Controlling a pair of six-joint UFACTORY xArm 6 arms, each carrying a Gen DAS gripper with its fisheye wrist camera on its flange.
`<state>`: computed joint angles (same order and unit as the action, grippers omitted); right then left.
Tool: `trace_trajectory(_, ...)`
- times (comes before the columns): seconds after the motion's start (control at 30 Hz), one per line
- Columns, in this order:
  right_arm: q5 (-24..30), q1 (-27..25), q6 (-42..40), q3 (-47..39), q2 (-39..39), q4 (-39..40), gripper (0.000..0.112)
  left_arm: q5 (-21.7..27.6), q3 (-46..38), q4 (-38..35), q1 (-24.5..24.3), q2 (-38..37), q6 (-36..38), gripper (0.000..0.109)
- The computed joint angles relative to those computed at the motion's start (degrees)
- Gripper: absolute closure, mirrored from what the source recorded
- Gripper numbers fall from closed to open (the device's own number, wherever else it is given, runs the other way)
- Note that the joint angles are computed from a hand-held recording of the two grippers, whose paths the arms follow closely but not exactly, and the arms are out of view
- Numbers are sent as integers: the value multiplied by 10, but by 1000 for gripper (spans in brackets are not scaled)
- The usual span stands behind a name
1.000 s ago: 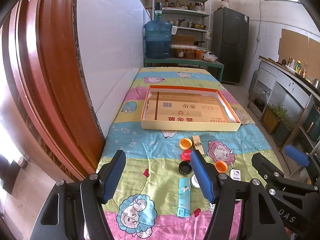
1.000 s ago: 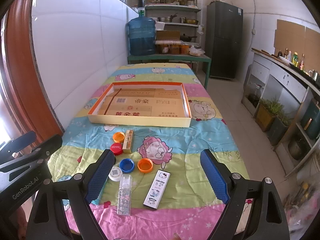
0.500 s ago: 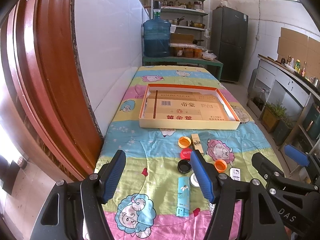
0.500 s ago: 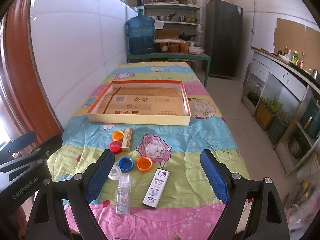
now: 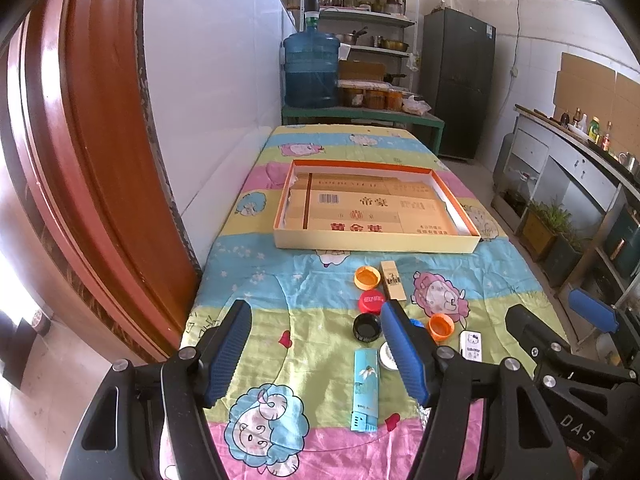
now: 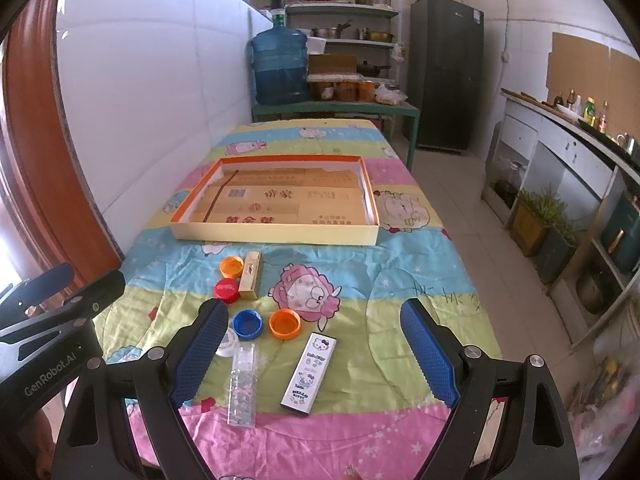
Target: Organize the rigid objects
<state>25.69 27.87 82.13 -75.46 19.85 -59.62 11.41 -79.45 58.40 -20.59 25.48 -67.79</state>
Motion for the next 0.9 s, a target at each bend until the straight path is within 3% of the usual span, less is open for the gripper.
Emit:
trace_trajectory(0.4,-5,-14,-2,25,3,21,23,-42,14,-79,11,24,86,41)
trace_trajectory(0.57,-20,-22,5,43,10,28,23,-68,30,-164,5,40,185,41)
trace_trajectory(0.73,-50,-32,-8,55,22,54,23,-69,33,-328,-19,65,353,41)
trace_trajectory(0.9,-63,-38,-4,47,38,64,23,-50,5,-350,-29,95,382,46)
